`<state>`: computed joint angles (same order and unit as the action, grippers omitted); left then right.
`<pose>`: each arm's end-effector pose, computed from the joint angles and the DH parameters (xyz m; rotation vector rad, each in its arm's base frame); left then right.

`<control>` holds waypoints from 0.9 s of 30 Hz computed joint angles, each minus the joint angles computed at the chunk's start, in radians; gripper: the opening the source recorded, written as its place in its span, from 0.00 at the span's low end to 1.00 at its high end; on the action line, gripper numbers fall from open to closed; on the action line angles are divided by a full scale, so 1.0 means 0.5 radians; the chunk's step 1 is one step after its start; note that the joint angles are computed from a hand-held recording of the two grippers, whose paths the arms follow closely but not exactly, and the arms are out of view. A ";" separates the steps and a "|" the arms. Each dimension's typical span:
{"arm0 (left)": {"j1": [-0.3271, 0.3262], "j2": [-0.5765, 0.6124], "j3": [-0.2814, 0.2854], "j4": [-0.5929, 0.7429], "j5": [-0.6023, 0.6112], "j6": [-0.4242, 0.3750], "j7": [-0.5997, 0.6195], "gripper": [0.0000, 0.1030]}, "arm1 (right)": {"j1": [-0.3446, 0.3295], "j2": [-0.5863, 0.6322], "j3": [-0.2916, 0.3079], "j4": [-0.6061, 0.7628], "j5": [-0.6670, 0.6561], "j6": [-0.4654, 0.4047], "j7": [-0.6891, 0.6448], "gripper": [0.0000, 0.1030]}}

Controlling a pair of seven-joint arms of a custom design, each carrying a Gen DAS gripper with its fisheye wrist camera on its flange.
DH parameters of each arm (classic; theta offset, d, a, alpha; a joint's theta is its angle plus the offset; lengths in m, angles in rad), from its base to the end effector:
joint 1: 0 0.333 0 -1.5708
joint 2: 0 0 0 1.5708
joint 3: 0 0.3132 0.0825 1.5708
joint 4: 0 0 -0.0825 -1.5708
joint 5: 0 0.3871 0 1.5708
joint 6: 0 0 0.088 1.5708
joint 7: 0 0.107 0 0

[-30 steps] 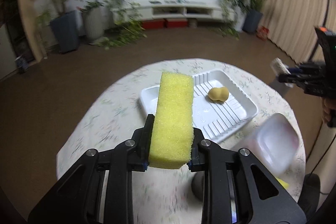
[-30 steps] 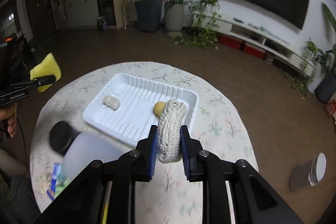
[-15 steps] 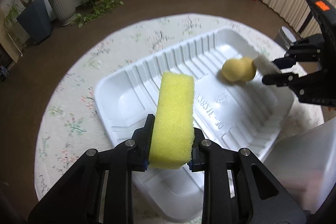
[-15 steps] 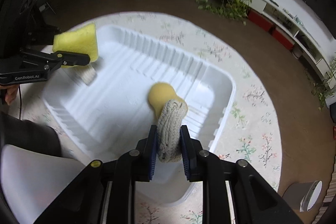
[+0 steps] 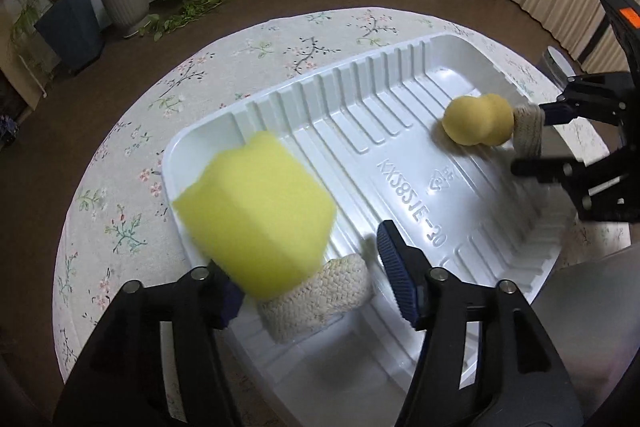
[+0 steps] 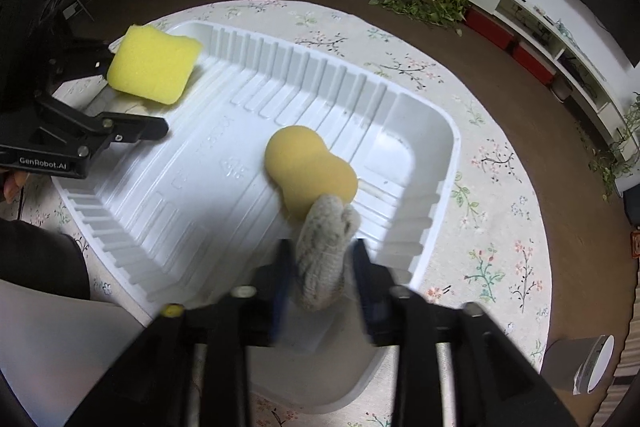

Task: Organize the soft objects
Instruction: 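Carry yellow sponge and knitted coil into the white tray and release both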

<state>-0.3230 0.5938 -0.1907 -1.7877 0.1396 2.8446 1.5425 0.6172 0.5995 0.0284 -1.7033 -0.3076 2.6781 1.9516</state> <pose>0.6111 -0.3350 0.2730 -1.3970 2.4993 -0.6237 0.5615 0.4314 0.2796 -2.4163 1.4229 -0.3786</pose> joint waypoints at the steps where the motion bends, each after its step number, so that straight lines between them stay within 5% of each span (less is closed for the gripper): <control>1: 0.000 -0.011 0.006 -0.015 -0.005 0.018 -0.014 0.61 | 0.008 -0.005 -0.011 -0.008 -0.012 0.007 0.010 0.52; 9: 0.050 -0.091 -0.013 -0.121 -0.047 0.132 -0.042 0.65 | -0.006 -0.048 -0.001 -0.081 -0.002 0.108 0.032 0.71; 11: 0.046 -0.107 -0.013 -0.141 -0.048 0.149 -0.045 0.71 | 0.012 -0.059 -0.015 -0.098 -0.020 0.130 0.045 0.79; 14: -0.003 -0.140 0.037 -0.188 -0.009 0.231 -0.096 0.94 | 0.098 -0.066 -0.108 -0.097 -0.136 0.138 0.156 0.98; 15: 0.000 -0.155 0.035 -0.215 -0.009 0.282 -0.104 1.00 | 0.103 -0.075 -0.118 -0.109 -0.158 0.156 0.184 1.00; 27: -0.223 -0.314 0.361 -0.414 0.151 0.552 -0.468 1.00 | 0.152 -0.232 -0.302 -0.280 -0.451 0.385 0.751 1.00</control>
<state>-0.4344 0.4368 -0.0103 -1.9946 0.2149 3.1208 1.3083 0.6934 0.4835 -0.1224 -1.8431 -0.5330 2.8707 2.3273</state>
